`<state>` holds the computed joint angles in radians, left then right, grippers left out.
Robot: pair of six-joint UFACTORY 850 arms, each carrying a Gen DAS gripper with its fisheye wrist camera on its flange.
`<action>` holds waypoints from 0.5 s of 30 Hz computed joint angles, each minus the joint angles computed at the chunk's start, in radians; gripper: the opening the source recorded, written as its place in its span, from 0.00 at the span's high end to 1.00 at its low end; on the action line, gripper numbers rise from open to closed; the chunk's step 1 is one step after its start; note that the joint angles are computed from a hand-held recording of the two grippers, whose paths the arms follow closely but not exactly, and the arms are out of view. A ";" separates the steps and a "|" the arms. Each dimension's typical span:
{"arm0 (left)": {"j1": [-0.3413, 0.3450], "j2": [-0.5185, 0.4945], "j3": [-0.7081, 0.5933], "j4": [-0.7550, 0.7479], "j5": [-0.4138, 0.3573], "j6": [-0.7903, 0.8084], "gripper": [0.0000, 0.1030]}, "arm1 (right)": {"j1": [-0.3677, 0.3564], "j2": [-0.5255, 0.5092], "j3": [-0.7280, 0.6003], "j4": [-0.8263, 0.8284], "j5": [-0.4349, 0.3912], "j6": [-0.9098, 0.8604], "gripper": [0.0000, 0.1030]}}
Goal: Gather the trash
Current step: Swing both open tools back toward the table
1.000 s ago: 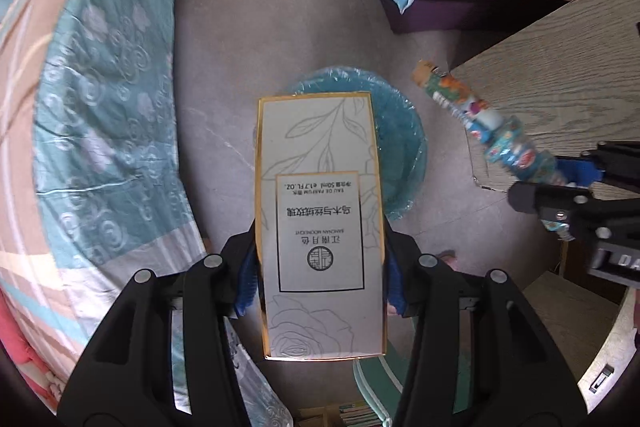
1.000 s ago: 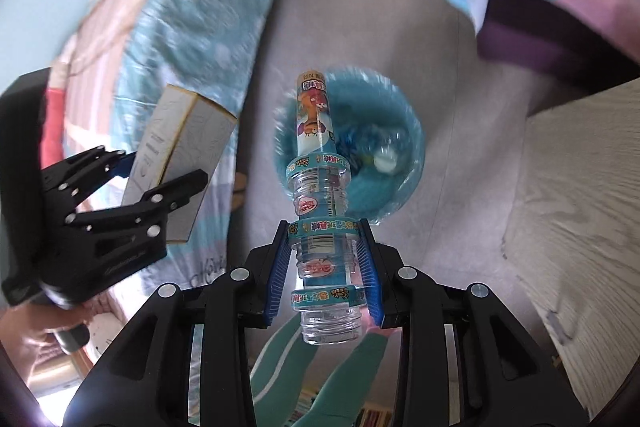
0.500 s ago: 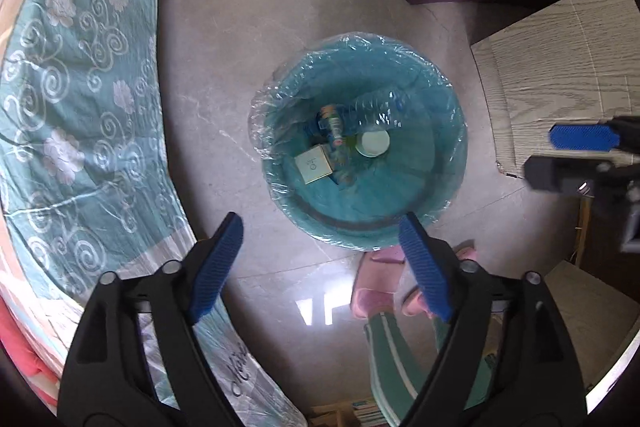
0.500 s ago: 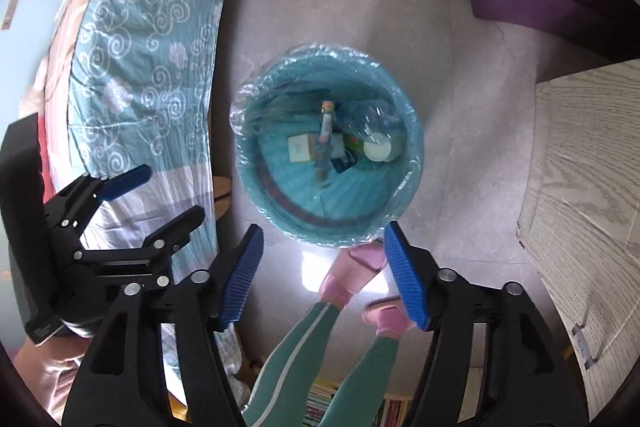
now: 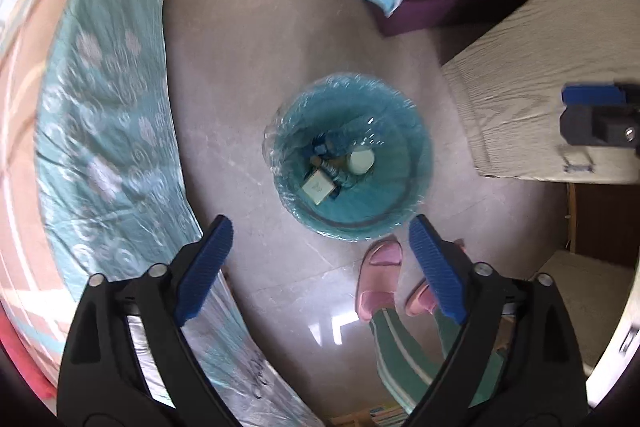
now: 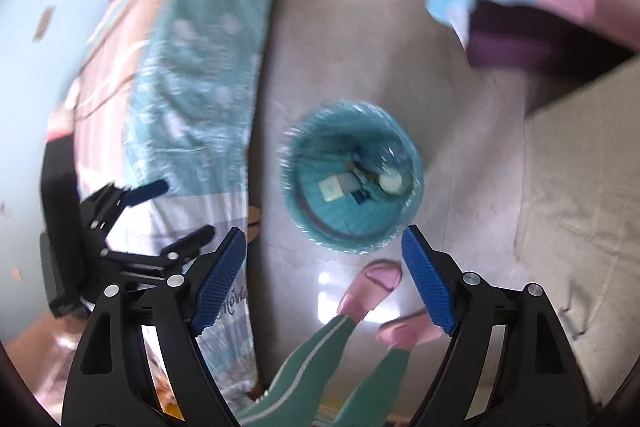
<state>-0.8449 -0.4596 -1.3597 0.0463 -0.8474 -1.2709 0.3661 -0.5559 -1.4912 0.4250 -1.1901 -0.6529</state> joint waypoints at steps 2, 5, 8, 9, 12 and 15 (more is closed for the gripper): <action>-0.021 0.011 -0.051 0.041 -0.072 0.001 0.14 | -0.013 0.056 -0.002 0.043 -0.034 -0.040 0.16; -0.041 0.016 -0.142 0.066 -0.145 0.021 0.13 | -0.045 0.137 -0.026 0.072 -0.078 -0.063 0.12; -0.065 0.002 -0.264 0.152 -0.193 0.038 0.08 | -0.109 0.194 -0.078 0.115 -0.142 -0.101 0.12; -0.074 -0.015 -0.321 0.189 -0.217 0.045 0.07 | -0.137 0.207 -0.100 0.128 -0.159 -0.099 0.11; -0.083 -0.107 -0.553 0.245 -0.257 0.164 0.07 | -0.246 0.234 -0.172 0.158 -0.195 -0.060 0.10; -0.082 -0.261 -0.859 0.270 -0.293 0.328 0.07 | -0.371 0.265 -0.223 0.175 -0.175 -0.046 0.10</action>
